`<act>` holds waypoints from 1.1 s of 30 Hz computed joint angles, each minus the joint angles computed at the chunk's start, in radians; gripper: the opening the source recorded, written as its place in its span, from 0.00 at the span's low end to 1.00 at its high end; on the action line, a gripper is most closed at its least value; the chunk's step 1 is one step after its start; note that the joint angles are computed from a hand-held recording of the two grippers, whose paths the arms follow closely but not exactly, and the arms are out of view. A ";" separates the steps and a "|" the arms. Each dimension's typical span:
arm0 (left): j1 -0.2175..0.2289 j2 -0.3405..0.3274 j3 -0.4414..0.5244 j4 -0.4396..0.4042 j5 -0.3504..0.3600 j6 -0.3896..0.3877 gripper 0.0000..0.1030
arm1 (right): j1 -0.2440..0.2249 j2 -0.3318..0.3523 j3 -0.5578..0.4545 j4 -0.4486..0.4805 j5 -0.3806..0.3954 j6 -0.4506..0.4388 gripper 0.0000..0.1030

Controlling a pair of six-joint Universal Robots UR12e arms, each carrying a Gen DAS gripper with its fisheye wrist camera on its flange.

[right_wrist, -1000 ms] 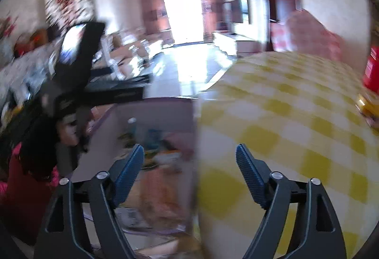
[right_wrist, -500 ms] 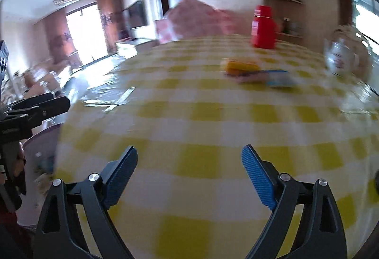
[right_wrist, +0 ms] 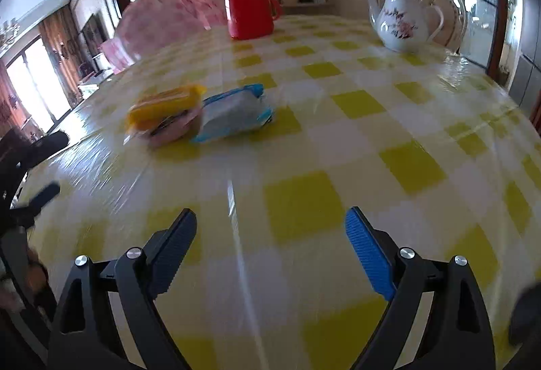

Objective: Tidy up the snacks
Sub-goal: 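Swing back and grasp the blue-topped bread packet with the right gripper, then grasp the small blue-white candy with the left gripper while the right gripper holds the bread packet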

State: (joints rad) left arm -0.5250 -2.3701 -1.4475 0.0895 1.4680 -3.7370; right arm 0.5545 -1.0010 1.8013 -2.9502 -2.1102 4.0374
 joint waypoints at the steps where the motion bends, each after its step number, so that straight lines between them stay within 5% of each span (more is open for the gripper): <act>1: 0.000 -0.006 0.005 0.007 0.002 -0.007 0.98 | -0.016 0.010 -0.015 -0.005 0.021 -0.012 0.84; 6: -0.002 -0.016 0.012 0.072 0.078 0.029 0.98 | -0.049 0.066 -0.118 0.033 0.039 -0.112 0.84; 12: -0.003 -0.015 0.019 0.084 0.060 0.073 0.98 | -0.055 0.146 -0.294 0.280 -0.082 -0.286 0.84; 13: -0.004 -0.012 0.017 0.082 0.059 0.092 0.98 | -0.060 0.147 -0.300 0.302 -0.066 -0.290 0.81; 14: -0.004 -0.011 0.017 0.081 0.058 0.114 0.98 | -0.061 0.145 -0.299 0.308 -0.057 -0.292 0.66; 16: -0.002 -0.008 0.014 0.089 0.060 0.146 0.98 | -0.048 0.131 -0.260 0.216 -0.071 -0.327 0.49; 20: 0.012 -0.004 0.003 0.083 0.039 0.098 0.98 | -0.010 0.067 -0.135 0.052 -0.011 -0.342 0.47; 25: 0.009 -0.009 0.021 0.010 -0.057 0.161 0.98 | 0.034 -0.022 0.038 -0.061 0.064 -0.271 0.47; 29: -0.018 -0.025 0.058 -0.051 -0.128 0.263 0.98 | 0.047 -0.062 0.110 -0.067 -0.022 -0.080 0.48; 33: -0.067 -0.077 0.176 -0.162 -0.117 0.350 0.98 | 0.039 -0.084 0.147 -0.085 -0.072 0.051 0.48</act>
